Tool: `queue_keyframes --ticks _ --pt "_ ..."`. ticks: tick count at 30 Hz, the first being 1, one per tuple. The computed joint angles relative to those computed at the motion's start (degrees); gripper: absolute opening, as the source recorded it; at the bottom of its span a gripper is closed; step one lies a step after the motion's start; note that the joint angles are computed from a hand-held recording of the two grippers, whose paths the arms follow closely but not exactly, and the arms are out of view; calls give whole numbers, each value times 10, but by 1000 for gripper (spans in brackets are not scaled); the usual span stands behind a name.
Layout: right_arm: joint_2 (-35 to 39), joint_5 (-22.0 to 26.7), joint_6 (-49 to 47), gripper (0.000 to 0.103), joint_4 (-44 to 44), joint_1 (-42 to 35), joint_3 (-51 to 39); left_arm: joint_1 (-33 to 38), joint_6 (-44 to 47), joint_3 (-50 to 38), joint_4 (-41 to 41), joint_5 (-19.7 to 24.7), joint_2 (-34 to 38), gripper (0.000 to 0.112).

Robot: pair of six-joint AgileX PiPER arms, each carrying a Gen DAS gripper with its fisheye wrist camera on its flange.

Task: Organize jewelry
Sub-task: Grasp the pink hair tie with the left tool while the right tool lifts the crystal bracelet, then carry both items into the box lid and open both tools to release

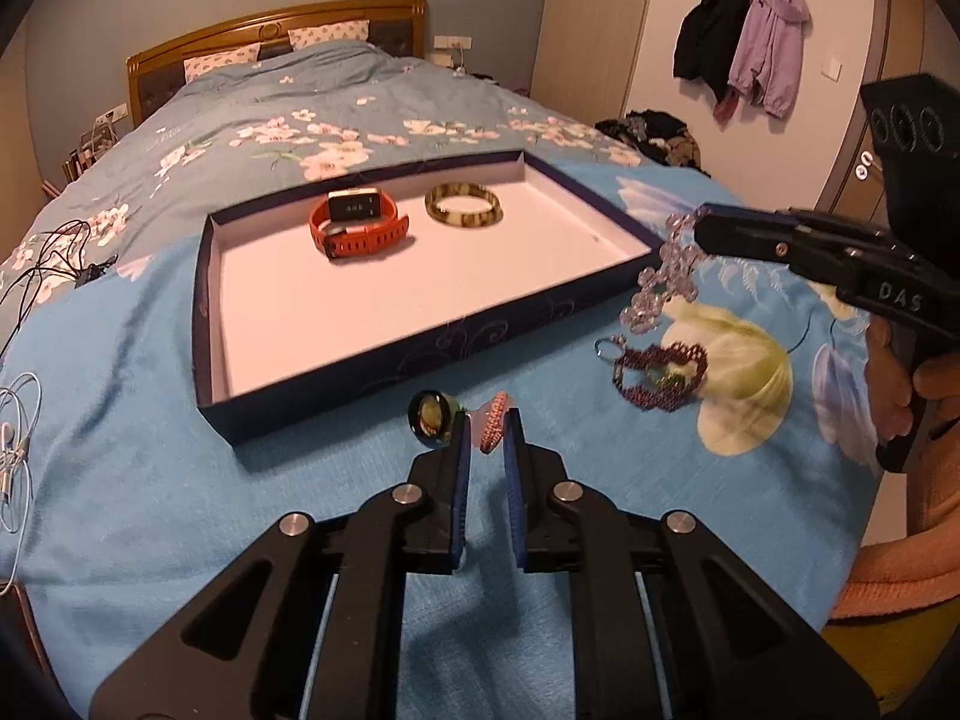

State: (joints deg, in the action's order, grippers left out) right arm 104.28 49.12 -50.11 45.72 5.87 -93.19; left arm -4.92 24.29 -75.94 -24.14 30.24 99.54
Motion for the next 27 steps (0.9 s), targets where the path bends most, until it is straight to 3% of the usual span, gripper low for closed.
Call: queue_keyframes --ticks 13,27 --pt "22 -1 22 7 -8 4 -46 8 -6 -34 2 -4 0 11" --pt "110 15 94 7 -51 22 -193 25 -37 -130 27 25 61 11"
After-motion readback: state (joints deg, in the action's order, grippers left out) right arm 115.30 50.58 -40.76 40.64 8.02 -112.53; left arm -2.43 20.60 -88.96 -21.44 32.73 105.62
